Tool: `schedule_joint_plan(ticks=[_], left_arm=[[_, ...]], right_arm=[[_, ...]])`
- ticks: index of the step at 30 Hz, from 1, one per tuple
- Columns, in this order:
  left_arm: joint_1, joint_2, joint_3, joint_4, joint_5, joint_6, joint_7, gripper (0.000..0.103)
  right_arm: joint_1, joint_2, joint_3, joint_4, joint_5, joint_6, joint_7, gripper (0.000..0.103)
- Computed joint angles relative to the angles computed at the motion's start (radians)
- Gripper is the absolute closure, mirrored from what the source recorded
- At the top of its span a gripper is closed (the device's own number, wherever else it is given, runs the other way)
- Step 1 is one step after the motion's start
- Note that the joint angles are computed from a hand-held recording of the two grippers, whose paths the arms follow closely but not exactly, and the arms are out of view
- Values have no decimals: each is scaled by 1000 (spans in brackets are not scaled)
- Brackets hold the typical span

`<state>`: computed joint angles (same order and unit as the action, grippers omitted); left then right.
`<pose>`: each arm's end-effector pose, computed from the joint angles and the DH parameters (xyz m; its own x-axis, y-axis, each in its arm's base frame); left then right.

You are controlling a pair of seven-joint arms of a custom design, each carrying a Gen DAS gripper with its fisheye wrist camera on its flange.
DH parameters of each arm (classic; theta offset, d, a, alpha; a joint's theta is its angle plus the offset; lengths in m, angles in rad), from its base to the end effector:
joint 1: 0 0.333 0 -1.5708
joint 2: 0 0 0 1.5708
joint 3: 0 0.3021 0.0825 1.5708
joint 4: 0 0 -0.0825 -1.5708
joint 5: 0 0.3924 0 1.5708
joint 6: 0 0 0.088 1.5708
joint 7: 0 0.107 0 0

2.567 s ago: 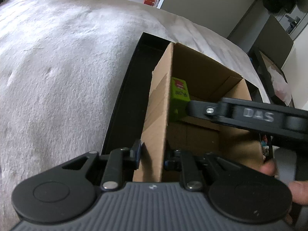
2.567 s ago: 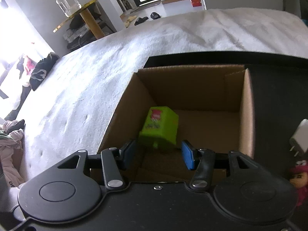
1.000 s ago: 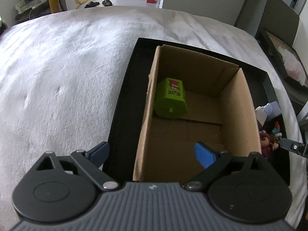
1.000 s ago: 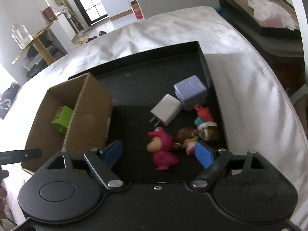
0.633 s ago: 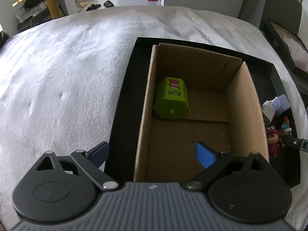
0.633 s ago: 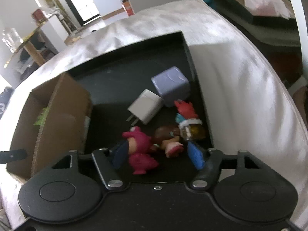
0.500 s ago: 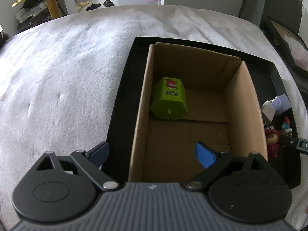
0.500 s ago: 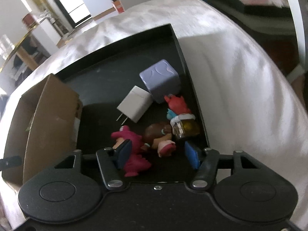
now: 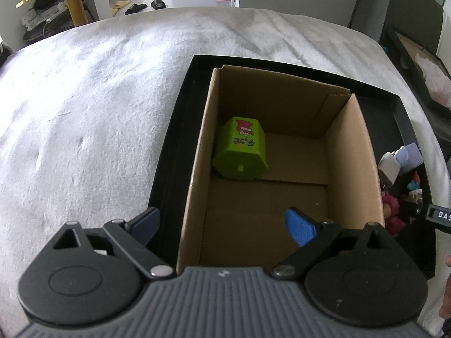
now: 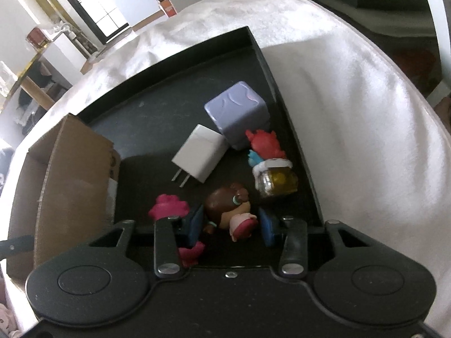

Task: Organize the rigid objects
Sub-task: 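Move the right gripper to the brown-haired doll and grasp it, then carry the doll into the box with the right gripper and release it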

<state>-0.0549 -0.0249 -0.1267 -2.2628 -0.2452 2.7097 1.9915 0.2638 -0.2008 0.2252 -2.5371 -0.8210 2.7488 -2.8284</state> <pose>0.5529 -0.0931 0.4029 -0.3924 -0.9198 -0.0059 -0.8096 0.3483 -0.4725 0.4064 0.2486 0.3574 -0.5306 -0.7855 -0.3184 -0.6241 0.6163 -0.4803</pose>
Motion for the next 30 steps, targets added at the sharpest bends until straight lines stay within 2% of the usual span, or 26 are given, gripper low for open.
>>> schedule_joint_plan(ticks=[4, 9, 14, 17, 21, 30], left_arm=[[2, 0, 3, -1, -25, 5, 13, 8], [0, -14, 7, -26, -83, 61, 68, 9], [1, -11, 16, -21, -161, 59, 124, 14], [3, -13, 19, -23, -211, 58, 180, 21], [11, -3, 24, -12, -262, 39, 219, 38], [31, 9, 26, 10, -373, -5, 309, 62]], right_arm=[[4, -14, 7, 17, -2, -12, -10, 62], [4, -18, 14, 54, -16, -35, -21, 62], [8, -3, 17, 108, -46, -51, -30, 62], [18, 18, 13, 150, -62, -57, -48, 62], [39, 59, 5, 215, -84, -66, -68, 62], [110, 152, -29, 351, -111, -89, -110, 62]])
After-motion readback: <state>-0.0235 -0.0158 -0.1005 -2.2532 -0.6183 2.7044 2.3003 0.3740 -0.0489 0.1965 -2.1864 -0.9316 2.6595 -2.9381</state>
